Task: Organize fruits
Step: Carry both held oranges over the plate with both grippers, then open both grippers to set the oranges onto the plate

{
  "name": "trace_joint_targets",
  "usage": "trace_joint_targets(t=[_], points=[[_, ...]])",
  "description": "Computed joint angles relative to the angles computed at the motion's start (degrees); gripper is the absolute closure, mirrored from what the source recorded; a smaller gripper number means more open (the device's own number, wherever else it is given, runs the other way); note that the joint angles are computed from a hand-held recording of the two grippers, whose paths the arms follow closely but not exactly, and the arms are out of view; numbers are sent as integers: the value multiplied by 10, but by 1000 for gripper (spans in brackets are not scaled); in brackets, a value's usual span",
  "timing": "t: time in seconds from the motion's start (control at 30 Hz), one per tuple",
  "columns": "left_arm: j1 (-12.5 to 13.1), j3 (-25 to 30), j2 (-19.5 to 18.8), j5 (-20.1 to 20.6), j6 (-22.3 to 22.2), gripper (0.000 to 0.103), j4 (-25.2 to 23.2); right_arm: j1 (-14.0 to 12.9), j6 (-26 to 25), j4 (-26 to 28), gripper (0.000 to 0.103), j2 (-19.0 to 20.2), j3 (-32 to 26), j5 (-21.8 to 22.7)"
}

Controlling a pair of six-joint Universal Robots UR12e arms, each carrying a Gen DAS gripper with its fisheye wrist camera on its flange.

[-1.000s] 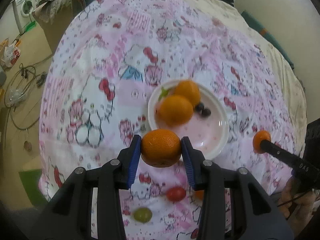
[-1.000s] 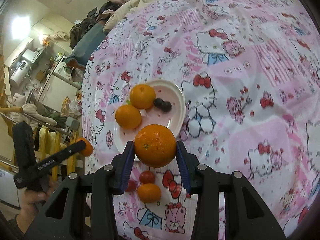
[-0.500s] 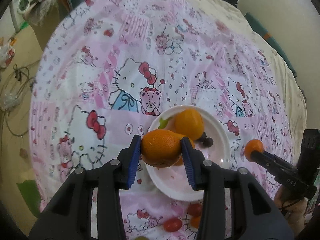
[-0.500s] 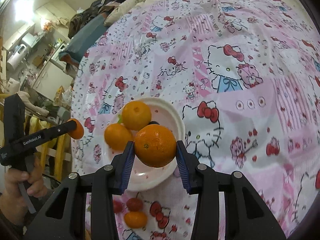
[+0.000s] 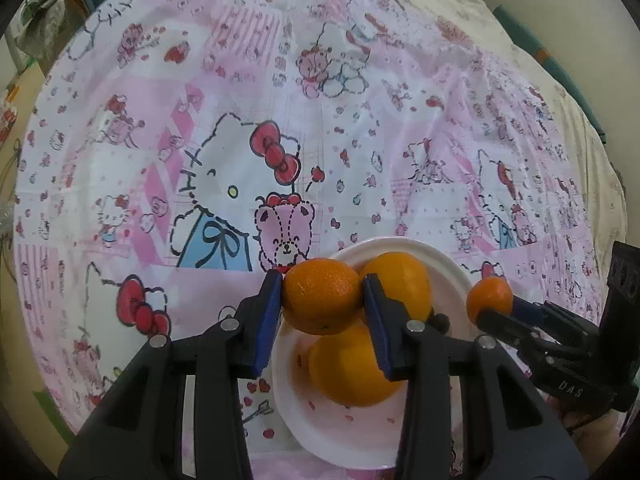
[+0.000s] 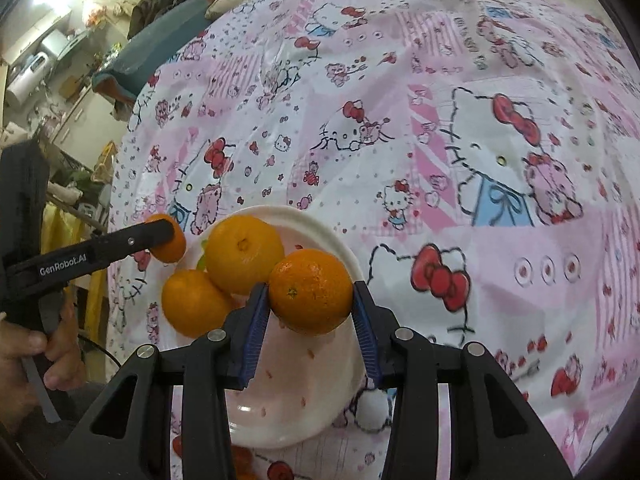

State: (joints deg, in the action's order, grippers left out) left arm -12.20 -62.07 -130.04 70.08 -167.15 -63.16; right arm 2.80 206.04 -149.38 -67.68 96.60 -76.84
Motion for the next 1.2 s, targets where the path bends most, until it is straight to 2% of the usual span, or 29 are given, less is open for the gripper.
trace_joint_targets(t=[0.13, 0.37, 0.7, 0.73, 0.77, 0.8, 0.83, 0.9, 1.2], points=[[0, 12, -9, -9, -1, 66, -24, -2, -6, 16, 59, 14, -14, 23], [-3, 15, -12, -8, 8, 65, -38, 2, -25, 35, 57, 26, -29, 13], [-8, 15, -13, 6, 11, 63, -32, 5, -35, 44, 57, 26, -31, -5], [-8, 16, -13, 7, 10, 61, -34, 6, -39, 47, 57, 26, -33, -6], [-9, 18, -14, 16, 6, 49, -37, 7, -41, 50, 55, 26, -34, -7], [-10, 20, -15, 27, 3, 37, -39, 6, -40, 43, 45, 25, -33, -2], [-10, 20, -15, 33, 0, 34, -40, 7, -39, 37, 36, 24, -31, -2], [-8, 21, -15, 26, -1, 33, -44, 11, -44, 35, 32, 22, -32, -18], [-5, 11, -7, 31, -2, 33, -22, 14, -61, 41, 32, 17, -30, -26]])
